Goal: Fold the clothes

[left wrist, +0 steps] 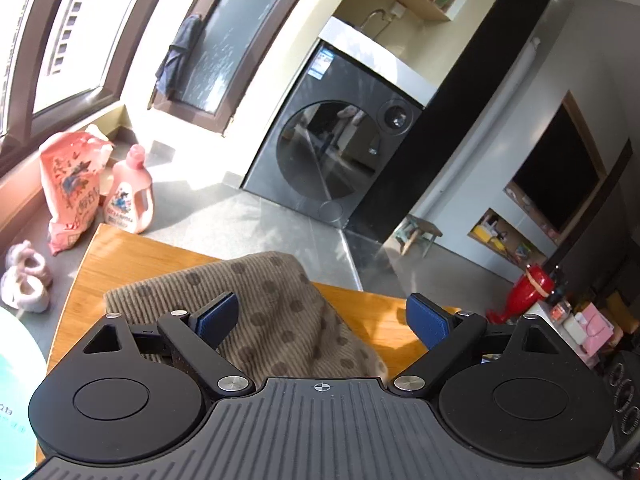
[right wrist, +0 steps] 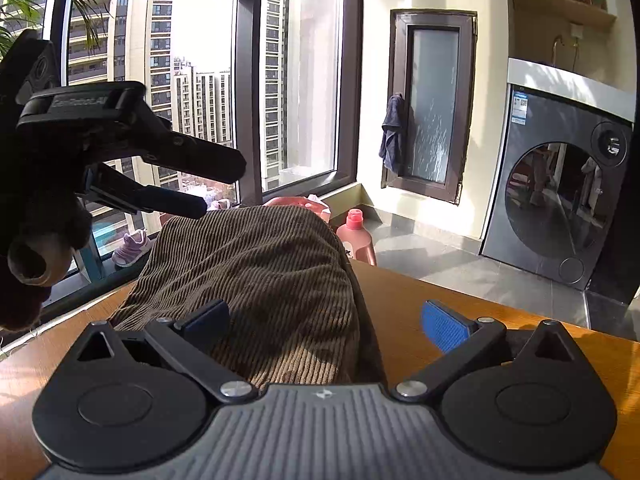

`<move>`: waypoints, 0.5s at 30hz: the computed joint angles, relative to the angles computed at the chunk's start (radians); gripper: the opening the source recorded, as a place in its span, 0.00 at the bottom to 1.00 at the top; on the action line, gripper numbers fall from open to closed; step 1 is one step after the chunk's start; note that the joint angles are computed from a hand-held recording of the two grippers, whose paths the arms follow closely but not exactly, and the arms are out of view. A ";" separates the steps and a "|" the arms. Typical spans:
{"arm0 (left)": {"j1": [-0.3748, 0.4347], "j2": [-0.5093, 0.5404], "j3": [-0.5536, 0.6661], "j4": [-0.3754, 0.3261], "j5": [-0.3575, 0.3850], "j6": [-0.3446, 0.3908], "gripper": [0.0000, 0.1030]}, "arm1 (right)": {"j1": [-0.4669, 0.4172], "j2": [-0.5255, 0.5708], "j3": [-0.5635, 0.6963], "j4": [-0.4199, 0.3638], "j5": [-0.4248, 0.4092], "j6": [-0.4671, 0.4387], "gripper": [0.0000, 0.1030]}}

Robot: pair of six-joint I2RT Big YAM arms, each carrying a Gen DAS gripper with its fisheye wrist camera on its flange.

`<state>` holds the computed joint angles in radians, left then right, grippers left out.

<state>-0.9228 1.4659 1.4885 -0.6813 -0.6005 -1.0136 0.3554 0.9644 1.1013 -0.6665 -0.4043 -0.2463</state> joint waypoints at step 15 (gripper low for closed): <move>-0.023 -0.083 -0.117 0.187 0.004 0.064 0.92 | -0.058 0.031 0.041 -0.036 -0.145 -0.016 1.00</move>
<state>-0.9460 1.3826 1.3718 -0.4943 -0.5968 -0.9498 0.2975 0.9950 1.1426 -0.7020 -0.5494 -0.2621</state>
